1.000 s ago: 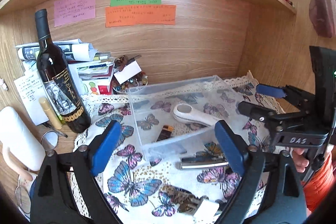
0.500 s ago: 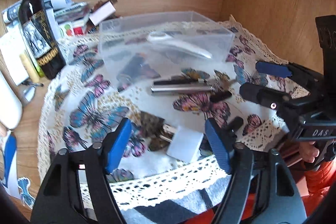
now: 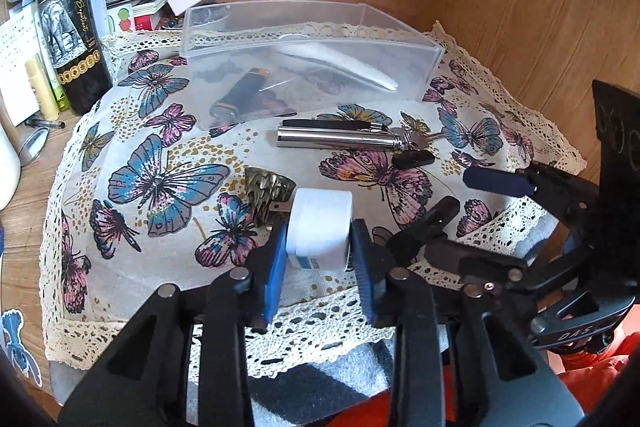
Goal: Organize rigid objects
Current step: 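Grasp the white plug adapter with left tool while right grasps a black clip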
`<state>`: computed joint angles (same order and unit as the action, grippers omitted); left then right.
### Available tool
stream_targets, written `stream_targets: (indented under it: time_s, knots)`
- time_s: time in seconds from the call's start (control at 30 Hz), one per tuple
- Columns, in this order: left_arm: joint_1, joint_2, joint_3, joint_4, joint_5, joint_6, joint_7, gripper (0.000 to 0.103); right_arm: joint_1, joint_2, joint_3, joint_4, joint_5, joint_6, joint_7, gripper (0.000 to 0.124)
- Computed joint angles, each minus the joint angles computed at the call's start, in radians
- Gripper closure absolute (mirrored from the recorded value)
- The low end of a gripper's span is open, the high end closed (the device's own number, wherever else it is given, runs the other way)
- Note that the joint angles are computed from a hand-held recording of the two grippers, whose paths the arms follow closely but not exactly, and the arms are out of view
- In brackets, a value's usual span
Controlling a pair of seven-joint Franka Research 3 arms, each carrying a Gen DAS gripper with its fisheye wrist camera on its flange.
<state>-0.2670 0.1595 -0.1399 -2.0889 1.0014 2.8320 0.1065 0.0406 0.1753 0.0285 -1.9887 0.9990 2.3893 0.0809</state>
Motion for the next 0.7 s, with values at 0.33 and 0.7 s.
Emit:
stream_targets:
  time_s: [0.33,0.7]
  knots:
    - [0.031,-0.073,-0.015,-0.055,0.081,-0.017,-0.108,0.075,0.015,0.011,0.009,-0.013,-0.020,0.014,0.003,0.063]
    - [0.031,-0.081,-0.029,-0.021,0.181,-0.050,-0.167,0.075,-0.002,0.016,0.010,0.021,0.026,0.016,0.006,0.070]
